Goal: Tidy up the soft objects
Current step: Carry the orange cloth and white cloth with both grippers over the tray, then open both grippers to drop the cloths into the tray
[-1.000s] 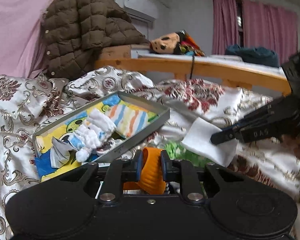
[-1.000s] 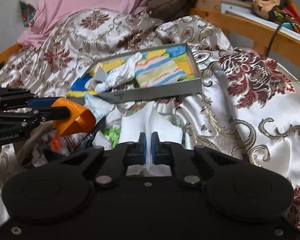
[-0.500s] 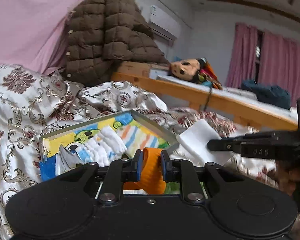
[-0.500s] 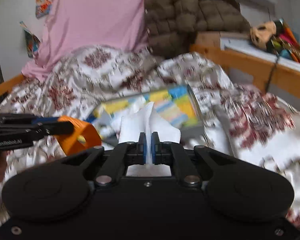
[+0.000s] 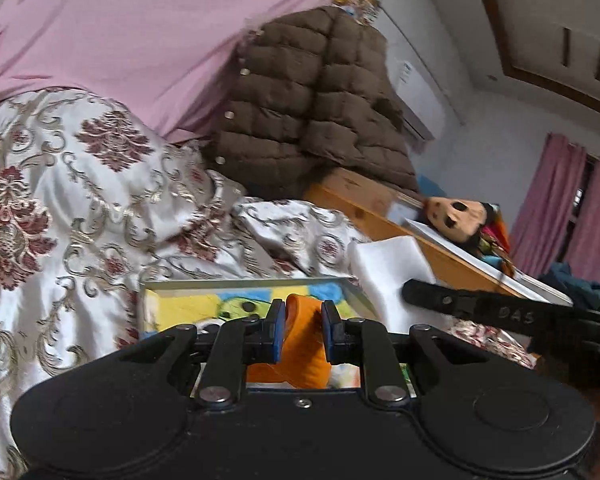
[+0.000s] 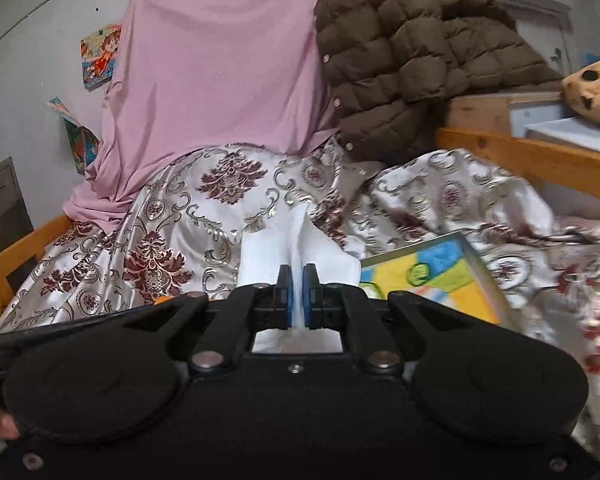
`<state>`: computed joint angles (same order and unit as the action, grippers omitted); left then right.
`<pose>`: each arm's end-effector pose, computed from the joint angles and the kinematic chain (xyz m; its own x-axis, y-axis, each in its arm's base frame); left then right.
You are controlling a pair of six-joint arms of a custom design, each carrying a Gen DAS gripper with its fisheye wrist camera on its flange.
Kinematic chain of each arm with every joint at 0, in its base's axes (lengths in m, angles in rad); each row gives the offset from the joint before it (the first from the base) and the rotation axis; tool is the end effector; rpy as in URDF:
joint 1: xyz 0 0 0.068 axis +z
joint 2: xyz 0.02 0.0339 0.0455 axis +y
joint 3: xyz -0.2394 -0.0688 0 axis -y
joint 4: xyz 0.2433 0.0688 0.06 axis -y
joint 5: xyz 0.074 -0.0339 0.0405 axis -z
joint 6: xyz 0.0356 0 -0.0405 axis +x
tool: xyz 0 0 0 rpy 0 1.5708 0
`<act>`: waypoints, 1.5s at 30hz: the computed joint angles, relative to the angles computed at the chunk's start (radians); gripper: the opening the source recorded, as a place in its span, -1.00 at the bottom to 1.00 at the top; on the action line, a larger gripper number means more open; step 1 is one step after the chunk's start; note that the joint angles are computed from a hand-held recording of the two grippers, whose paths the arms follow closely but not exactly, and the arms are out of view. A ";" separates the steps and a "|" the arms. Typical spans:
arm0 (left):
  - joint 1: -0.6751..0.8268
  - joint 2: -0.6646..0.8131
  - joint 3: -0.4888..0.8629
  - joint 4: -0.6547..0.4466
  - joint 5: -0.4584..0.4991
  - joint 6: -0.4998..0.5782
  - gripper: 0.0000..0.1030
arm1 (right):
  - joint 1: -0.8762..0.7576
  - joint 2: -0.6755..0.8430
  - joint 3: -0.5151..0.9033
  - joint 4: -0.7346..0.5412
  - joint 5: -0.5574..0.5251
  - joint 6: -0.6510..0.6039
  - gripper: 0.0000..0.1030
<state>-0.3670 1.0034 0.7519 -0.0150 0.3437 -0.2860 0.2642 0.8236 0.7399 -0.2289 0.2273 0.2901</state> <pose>0.2250 -0.0993 0.2846 -0.4167 -0.1244 -0.9005 0.5459 0.7579 -0.3573 0.2031 0.0466 0.2951 -0.2980 0.2081 -0.9316 0.0395 0.9778 0.2058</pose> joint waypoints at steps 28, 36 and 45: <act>-0.025 0.310 0.017 0.105 -0.145 0.152 -0.53 | -0.048 0.593 0.052 0.247 -0.139 0.262 -0.92; -0.039 0.270 0.039 0.021 -0.204 0.168 -0.07 | -0.063 0.500 0.051 0.166 -0.130 0.253 -0.70; -0.077 0.194 0.012 -0.027 -0.274 0.176 0.25 | -0.077 0.346 0.029 0.086 -0.136 0.261 -0.27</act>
